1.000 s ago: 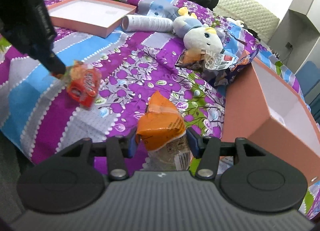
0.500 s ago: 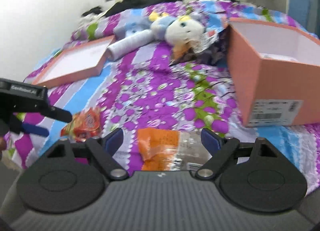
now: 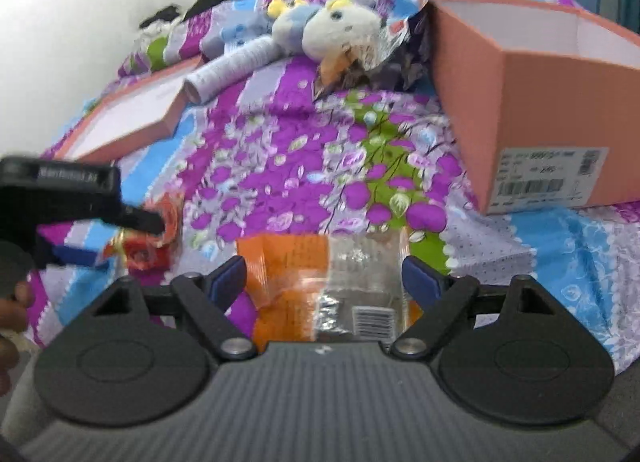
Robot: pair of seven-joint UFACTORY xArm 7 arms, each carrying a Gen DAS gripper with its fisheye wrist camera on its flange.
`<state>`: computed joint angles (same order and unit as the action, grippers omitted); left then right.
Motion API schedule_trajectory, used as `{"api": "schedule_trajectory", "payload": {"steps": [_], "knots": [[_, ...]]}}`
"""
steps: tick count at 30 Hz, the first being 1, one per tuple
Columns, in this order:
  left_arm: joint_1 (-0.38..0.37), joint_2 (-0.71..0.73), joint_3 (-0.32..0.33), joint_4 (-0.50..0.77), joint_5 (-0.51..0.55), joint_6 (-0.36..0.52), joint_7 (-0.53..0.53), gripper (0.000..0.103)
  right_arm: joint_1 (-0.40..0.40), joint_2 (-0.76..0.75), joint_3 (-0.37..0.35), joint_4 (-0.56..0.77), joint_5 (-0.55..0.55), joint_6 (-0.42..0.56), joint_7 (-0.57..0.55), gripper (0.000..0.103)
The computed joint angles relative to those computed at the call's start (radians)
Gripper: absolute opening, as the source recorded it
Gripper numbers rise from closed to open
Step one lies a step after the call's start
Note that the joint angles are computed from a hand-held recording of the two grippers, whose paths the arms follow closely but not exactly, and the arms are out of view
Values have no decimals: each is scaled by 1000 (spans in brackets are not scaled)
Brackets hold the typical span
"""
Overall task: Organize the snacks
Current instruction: 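Lift the red packet with the left tool while the right lifts the orange packet, then carry the red packet with the left tool while the right carries the orange packet over the pink box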
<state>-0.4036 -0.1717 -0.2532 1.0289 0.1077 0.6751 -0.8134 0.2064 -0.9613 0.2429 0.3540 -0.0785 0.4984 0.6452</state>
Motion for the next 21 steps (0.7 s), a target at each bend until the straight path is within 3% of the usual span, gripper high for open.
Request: {"api": "schedule_trajectory", "payload": {"steps": [5, 11, 15, 19, 21], "knots": [[-6, 93, -18, 96, 126, 68, -5, 95, 8, 1, -11, -15, -3, -14, -21, 85], [-52, 154, -14, 151, 262, 126, -49, 93, 1, 10, -18, -3, -17, 7, -57, 66], [-75, 155, -9, 154, 314, 128, -52, 79, 3, 14, -26, 12, -12, 23, -77, 58], [-81, 143, -4, 150, 288, 109, -12, 63, 5, 2, -45, 16, 7, 23, -91, 54], [-83, 139, -4, 157, 270, 115, 9, 61, 0, -11, -48, 16, 14, 31, -93, 54]]}}
